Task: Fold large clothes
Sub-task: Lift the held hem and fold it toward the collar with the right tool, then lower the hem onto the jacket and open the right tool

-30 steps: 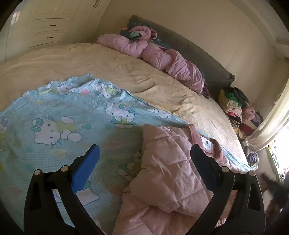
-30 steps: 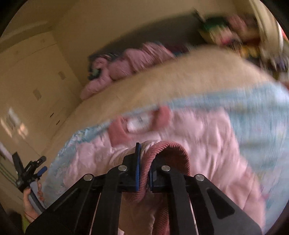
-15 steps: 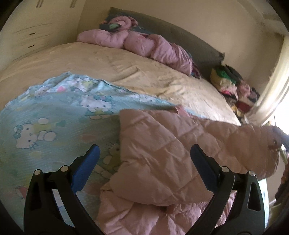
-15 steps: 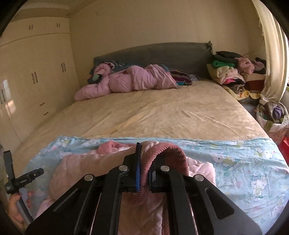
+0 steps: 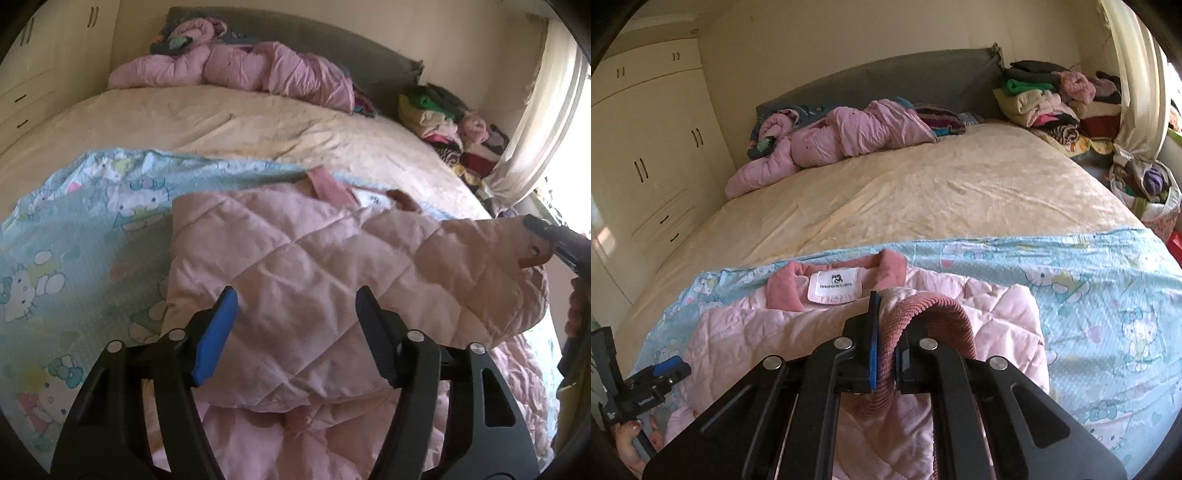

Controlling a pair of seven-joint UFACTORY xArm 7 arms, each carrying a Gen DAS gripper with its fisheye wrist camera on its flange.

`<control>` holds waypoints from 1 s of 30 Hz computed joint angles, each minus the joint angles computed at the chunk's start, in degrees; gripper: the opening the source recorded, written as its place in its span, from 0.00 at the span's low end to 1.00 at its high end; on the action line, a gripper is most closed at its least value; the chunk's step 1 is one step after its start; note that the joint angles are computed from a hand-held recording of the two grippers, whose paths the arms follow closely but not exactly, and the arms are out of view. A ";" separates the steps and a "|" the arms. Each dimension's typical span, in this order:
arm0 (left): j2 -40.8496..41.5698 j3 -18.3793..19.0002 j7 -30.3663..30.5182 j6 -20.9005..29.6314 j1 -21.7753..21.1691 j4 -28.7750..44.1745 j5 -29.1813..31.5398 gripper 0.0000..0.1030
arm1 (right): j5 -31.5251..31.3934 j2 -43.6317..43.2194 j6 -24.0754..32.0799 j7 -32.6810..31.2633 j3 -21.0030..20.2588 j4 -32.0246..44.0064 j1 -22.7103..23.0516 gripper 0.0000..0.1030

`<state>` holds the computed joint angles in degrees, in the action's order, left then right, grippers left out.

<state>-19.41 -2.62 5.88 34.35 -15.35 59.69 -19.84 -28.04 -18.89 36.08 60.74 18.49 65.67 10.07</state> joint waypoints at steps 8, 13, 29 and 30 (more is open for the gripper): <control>2.85 0.22 -1.81 4.20 1.39 0.97 0.60 0.55 | 4.04 -0.60 -1.18 -1.17 -1.17 -1.38 0.97 0.08; 4.31 0.14 -1.06 5.28 2.23 0.84 0.76 0.55 | 6.44 -1.52 -0.41 -1.94 -1.20 -1.92 1.41 0.27; 3.95 -0.78 -2.32 5.48 2.78 0.66 2.48 0.55 | 3.39 7.38 4.83 -6.09 3.29 6.61 5.95 0.61; 3.94 -0.84 -2.49 5.62 2.85 0.75 2.85 0.55 | 3.51 9.57 6.22 -6.89 3.09 8.23 7.00 0.61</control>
